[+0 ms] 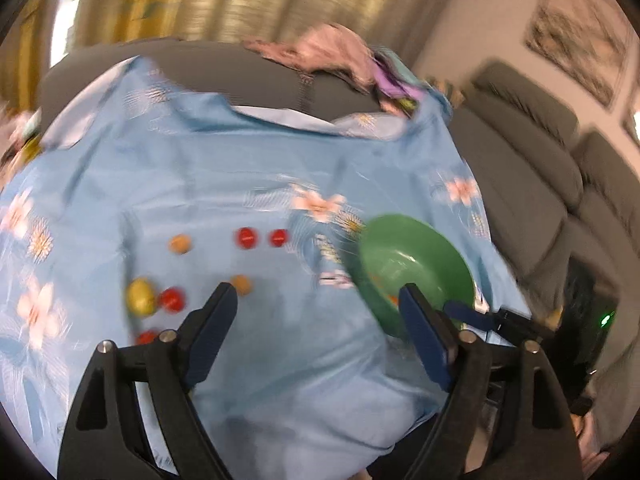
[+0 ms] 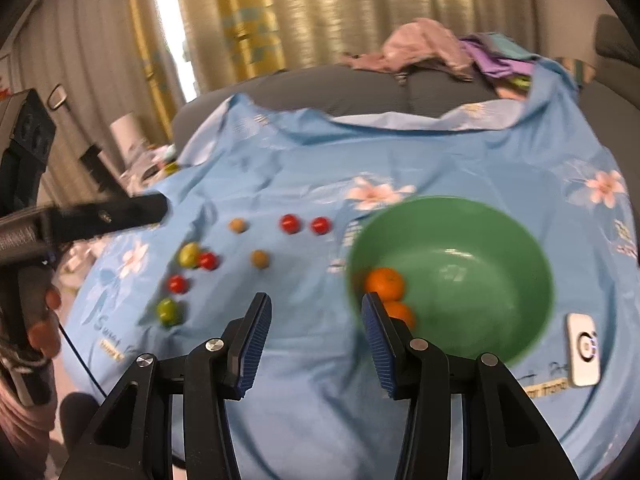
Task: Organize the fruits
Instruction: 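Withdraw both open grippers from the bowl back over the fruit, then grasp the green plum with the right gripper while the left gripper grasps the yellow-green plum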
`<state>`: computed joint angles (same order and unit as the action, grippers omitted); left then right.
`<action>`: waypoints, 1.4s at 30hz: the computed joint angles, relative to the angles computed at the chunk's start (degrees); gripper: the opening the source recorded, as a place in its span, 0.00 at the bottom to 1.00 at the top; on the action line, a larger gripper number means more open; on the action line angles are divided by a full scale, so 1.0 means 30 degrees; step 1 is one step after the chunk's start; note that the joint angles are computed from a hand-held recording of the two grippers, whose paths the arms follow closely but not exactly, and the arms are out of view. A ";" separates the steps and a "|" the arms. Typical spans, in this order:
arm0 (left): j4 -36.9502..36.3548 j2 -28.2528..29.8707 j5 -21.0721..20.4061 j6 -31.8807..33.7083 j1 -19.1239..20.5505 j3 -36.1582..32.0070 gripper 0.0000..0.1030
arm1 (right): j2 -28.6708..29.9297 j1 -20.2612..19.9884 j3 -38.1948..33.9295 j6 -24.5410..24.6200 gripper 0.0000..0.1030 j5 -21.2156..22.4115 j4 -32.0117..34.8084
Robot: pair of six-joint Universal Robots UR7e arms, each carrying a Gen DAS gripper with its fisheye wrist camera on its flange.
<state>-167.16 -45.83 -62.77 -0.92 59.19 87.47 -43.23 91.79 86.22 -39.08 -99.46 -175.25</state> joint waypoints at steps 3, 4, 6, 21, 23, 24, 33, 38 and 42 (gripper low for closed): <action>-0.2114 -0.1326 0.0171 -0.0958 0.0194 0.1822 0.86 | 0.0314 0.0263 -0.0073 -0.0102 0.46 0.0242 0.0460; -0.3286 -0.1693 0.0261 -0.0833 0.0180 0.2481 0.89 | 0.0430 0.0355 -0.0122 -0.0172 0.46 0.0367 0.0675; -0.6078 -0.2340 0.0099 -0.0340 0.0144 0.3884 0.99 | 0.0584 0.0516 -0.0109 -0.0341 0.46 0.0539 0.0902; -0.3852 -0.2360 0.3086 0.1330 0.1331 0.4702 0.99 | 0.2493 0.1124 -0.1873 -0.1171 0.46 0.1470 0.6003; -0.3839 -0.2308 0.3750 0.1853 0.1464 0.4794 0.99 | 0.3128 0.1223 -0.2741 -0.1180 0.46 0.1471 0.7048; -0.3905 -0.2264 0.3880 0.2077 0.1594 0.4748 0.99 | 0.3593 0.1294 -0.3379 -0.1043 0.46 0.1285 0.7681; -0.2572 -0.1998 0.3432 0.3374 0.2559 0.3622 0.99 | 0.6465 0.1703 -0.7387 -0.0417 0.46 0.0344 1.1196; -0.1423 -0.1461 0.3379 0.4253 0.2781 0.2428 0.99 | 0.7297 0.1828 -0.8517 -0.0637 0.46 -0.0418 1.1881; -0.0377 -0.0752 0.3440 0.4881 0.2904 0.1106 0.96 | 0.7450 0.1783 -0.8512 -0.1152 0.34 -0.0342 1.1454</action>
<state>-168.30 -48.09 -52.45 13.73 67.90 90.79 -20.88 97.14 60.68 -42.53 -100.48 -140.89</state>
